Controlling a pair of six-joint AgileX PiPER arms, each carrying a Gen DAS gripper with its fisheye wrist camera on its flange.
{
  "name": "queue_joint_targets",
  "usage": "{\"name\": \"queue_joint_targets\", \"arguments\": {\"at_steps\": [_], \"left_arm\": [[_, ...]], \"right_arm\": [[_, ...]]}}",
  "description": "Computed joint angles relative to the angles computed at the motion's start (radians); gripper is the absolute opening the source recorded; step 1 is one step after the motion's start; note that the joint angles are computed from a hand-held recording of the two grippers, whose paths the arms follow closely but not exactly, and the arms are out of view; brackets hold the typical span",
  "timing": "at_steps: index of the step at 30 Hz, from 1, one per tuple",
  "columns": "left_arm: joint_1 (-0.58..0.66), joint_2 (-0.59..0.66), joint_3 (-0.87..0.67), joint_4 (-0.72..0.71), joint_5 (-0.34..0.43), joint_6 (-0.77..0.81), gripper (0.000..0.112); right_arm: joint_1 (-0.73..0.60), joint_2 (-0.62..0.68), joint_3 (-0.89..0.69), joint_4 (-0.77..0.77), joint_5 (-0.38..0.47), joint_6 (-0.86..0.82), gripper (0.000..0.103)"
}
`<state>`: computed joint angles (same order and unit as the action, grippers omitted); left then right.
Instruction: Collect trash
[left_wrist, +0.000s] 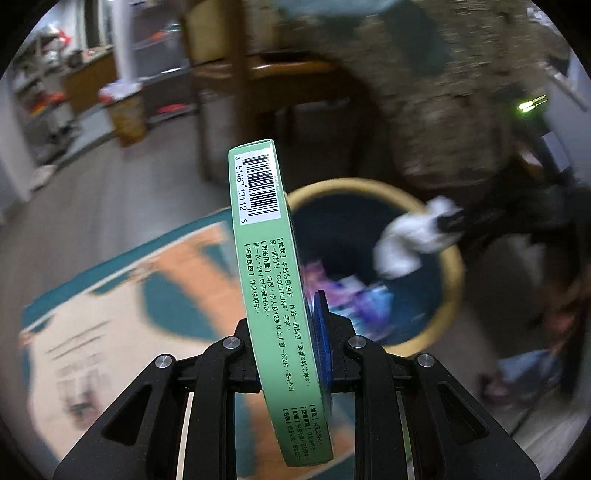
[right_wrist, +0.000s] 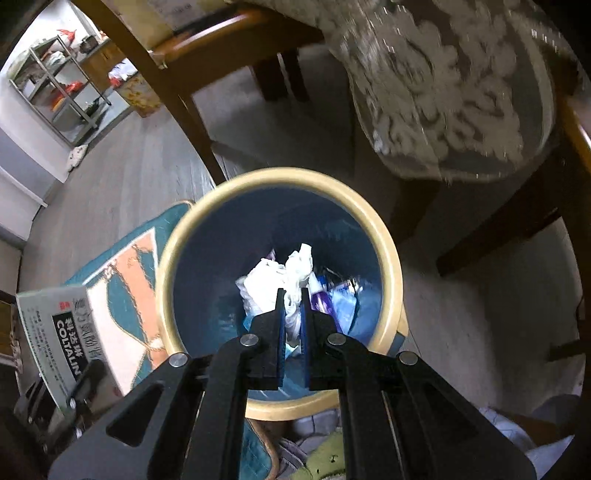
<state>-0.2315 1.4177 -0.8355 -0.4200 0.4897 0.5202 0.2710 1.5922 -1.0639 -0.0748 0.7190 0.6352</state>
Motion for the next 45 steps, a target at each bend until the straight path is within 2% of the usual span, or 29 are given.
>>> {"name": "queue_joint_targets", "arguments": {"at_steps": [4, 8, 9, 10, 11, 12, 13, 16, 17, 20, 23, 26, 28, 29, 30, 31, 34, 37, 41, 45], "left_arm": [[-0.055, 0.094, -0.041, -0.153, -0.012, 0.088, 0.023], [-0.066, 0.184, -0.089, -0.248, -0.011, 0.131, 0.023], [-0.065, 0.205, -0.096, -0.275, -0.021, 0.15, 0.027], [-0.064, 0.216, -0.098, -0.288, -0.026, 0.157, 0.045], [-0.064, 0.232, -0.104, -0.281, -0.036, 0.134, 0.057], [-0.074, 0.233, -0.097, -0.284, -0.053, 0.122, 0.075], [-0.082, 0.232, -0.092, -0.278, -0.071, 0.106, 0.079], [-0.083, 0.219, -0.089, -0.232, -0.07, 0.066, 0.079], [-0.083, 0.207, -0.088, -0.198, -0.069, 0.042, 0.08], [-0.079, 0.17, -0.067, -0.117, -0.094, -0.012, 0.091], [-0.061, 0.124, -0.055, 0.014, -0.078, -0.11, 0.092], [-0.007, 0.061, -0.033, 0.034, -0.044, -0.097, 0.094], [0.004, 0.018, -0.012, 0.133, -0.042, -0.134, 0.096], [-0.001, 0.006, -0.007, 0.212, -0.034, -0.187, 0.096], [-0.004, -0.004, -0.003, 0.271, -0.021, -0.226, 0.096], [0.001, -0.014, -0.001, 0.295, -0.001, -0.237, 0.096], [0.048, -0.063, 0.008, 0.269, 0.071, -0.2, 0.096], [0.099, -0.131, 0.008, 0.243, 0.146, -0.147, 0.097], [0.198, -0.224, -0.013, 0.164, 0.237, -0.054, 0.098], [0.283, -0.273, -0.043, 0.105, 0.305, -0.039, 0.098]], "right_arm": [[0.003, -0.022, 0.029, -0.055, 0.011, 0.02, 0.006], [-0.047, -0.066, 0.083, -0.007, -0.032, -0.018, 0.006], [-0.053, -0.078, 0.093, -0.004, -0.042, -0.018, 0.007], [-0.064, -0.086, 0.101, 0.01, -0.053, -0.029, 0.008], [-0.072, -0.089, 0.103, 0.024, -0.061, -0.041, 0.009], [-0.077, -0.094, 0.108, 0.037, -0.068, -0.05, 0.013], [-0.079, -0.095, 0.109, 0.046, -0.071, -0.055, 0.022], [-0.078, -0.105, 0.11, 0.057, -0.085, -0.064, 0.037], [-0.075, -0.109, 0.108, 0.059, -0.089, -0.066, 0.039], [-0.069, -0.123, 0.107, 0.072, -0.096, -0.072, 0.047], [-0.056, -0.132, 0.107, 0.076, -0.101, -0.071, 0.049], [-0.032, -0.14, 0.097, 0.072, -0.099, -0.061, 0.057], [0.001, -0.168, 0.102, 0.037, -0.09, -0.017, 0.065], [0.024, -0.185, 0.105, 0.008, -0.078, 0.023, 0.069], [0.04, -0.197, 0.107, -0.008, -0.07, 0.054, 0.077], [0.069, -0.229, 0.12, -0.034, -0.06, 0.114, 0.082], [0.172, -0.285, 0.139, -0.15, -0.019, 0.296, 0.09], [0.339, -0.299, 0.128, -0.33, 0.108, 0.47, 0.096], [0.473, -0.323, 0.14, -0.392, 0.215, 0.604, 0.097], [0.593, -0.364, 0.162, -0.458, 0.284, 0.736, 0.097]]}}
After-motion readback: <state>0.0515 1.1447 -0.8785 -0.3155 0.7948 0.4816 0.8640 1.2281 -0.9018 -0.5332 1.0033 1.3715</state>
